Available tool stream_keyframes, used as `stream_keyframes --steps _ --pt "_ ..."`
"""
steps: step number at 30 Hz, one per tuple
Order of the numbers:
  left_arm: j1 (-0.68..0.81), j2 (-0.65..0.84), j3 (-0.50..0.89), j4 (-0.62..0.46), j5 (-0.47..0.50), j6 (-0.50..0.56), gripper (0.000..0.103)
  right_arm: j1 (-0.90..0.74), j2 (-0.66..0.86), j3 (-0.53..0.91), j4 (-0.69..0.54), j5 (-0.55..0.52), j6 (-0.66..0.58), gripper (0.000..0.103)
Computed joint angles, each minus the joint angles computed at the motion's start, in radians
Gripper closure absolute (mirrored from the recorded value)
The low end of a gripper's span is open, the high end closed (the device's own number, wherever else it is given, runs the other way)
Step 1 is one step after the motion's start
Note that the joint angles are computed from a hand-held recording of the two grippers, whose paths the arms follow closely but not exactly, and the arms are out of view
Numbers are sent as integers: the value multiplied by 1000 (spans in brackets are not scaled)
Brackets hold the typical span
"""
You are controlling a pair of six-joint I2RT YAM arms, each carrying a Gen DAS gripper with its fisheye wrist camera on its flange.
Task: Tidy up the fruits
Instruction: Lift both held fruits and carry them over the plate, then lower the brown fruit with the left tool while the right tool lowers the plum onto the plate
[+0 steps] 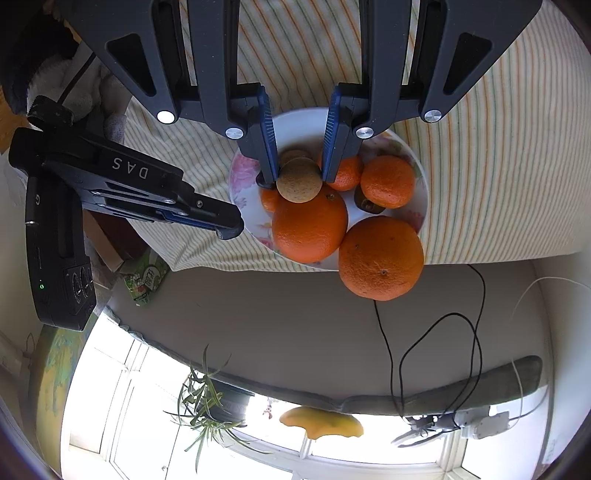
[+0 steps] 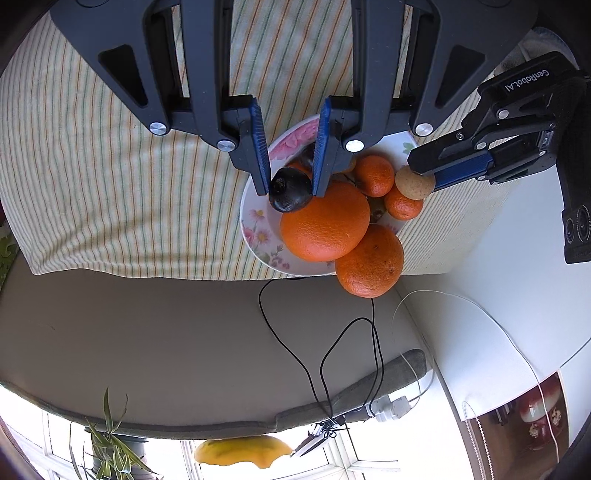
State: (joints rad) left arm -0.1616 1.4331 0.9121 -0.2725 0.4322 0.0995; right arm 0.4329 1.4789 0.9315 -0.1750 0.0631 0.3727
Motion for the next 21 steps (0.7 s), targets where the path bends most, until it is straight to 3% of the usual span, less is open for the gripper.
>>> stream_keyframes --steps 21 --pt "-27 45 35 6 -20 -10 80 -49 68 34 20 -41 -42 79"
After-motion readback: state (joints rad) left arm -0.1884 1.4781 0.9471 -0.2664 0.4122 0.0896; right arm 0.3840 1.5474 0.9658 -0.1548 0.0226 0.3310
